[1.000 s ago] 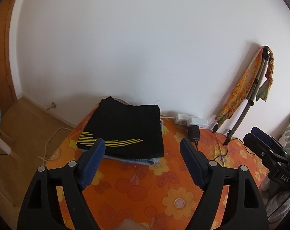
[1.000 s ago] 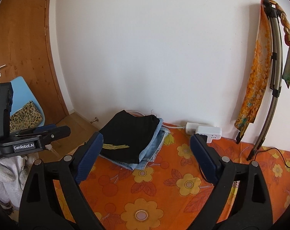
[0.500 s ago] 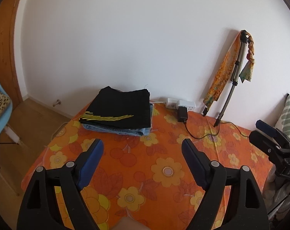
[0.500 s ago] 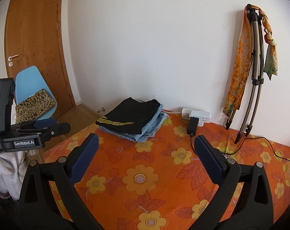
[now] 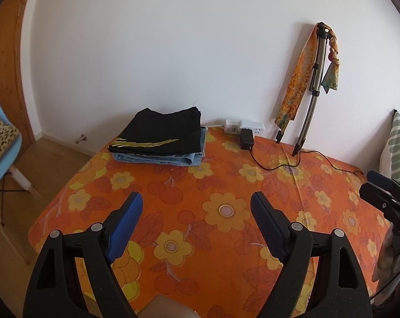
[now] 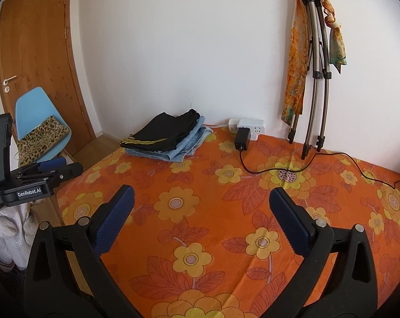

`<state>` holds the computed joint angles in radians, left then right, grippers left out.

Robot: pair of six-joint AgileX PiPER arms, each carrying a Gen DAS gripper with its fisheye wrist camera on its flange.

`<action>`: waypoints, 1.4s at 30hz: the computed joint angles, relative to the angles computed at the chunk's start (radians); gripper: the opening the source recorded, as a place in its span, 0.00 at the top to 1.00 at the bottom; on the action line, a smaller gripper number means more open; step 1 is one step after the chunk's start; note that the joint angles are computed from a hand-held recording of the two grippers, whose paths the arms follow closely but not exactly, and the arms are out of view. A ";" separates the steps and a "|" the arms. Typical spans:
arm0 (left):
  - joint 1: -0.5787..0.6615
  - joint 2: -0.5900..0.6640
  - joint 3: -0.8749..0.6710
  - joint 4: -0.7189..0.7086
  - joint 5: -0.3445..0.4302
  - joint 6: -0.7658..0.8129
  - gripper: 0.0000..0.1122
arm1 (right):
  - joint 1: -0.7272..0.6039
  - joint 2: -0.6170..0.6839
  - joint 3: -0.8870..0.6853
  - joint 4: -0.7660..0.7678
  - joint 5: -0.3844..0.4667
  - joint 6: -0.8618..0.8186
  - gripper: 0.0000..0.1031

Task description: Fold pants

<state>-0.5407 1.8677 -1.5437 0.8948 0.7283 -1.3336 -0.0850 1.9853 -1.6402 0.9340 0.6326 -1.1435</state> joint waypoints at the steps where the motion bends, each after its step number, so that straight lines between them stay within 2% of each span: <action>1: -0.004 0.003 -0.004 0.004 0.004 -0.007 0.25 | -0.006 -0.005 0.015 0.011 -0.008 -0.020 0.00; 5: -0.019 0.020 -0.021 0.011 0.028 -0.018 0.25 | -0.024 -0.002 0.045 0.049 -0.027 -0.070 0.00; 9: -0.011 0.051 -0.049 -0.050 0.022 0.035 0.25 | -0.027 0.015 0.068 0.053 -0.072 -0.106 0.00; 12: -0.008 0.070 -0.070 -0.094 0.020 0.077 0.25 | -0.029 0.033 0.063 0.029 -0.070 -0.095 0.00; 42: -0.016 0.088 -0.091 -0.079 0.061 0.088 0.25 | -0.021 0.067 0.053 -0.014 -0.089 -0.065 0.00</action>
